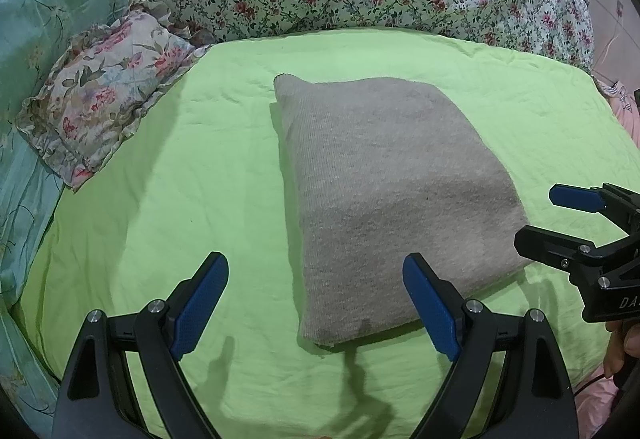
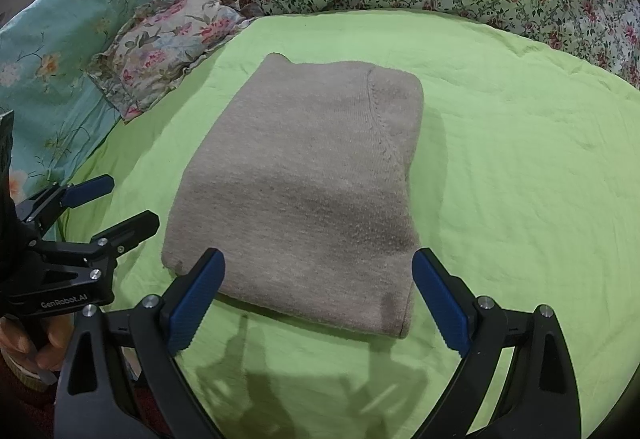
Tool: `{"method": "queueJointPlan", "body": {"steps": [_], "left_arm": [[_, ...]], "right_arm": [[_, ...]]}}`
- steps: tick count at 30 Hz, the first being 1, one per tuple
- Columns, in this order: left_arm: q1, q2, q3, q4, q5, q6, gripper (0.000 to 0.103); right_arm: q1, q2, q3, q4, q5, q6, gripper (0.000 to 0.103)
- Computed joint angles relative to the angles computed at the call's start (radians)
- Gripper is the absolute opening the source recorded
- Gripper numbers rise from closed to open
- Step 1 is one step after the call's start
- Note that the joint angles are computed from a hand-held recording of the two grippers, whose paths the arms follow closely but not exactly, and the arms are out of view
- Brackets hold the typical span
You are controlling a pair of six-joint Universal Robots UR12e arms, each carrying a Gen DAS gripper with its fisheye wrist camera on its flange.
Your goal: Fold small clothes
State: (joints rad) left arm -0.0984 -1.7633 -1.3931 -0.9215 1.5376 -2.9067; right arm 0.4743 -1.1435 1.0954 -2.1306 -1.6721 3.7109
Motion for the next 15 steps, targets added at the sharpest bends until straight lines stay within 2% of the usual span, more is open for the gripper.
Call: {"method": "queueJointPlan", "body": {"steps": [15], "left_arm": [[0.0, 0.001, 0.001, 0.002, 0.005, 0.004, 0.09]], "right_arm": [[-0.001, -0.002, 0.001, -0.003, 0.001, -0.004, 0.095]]}}
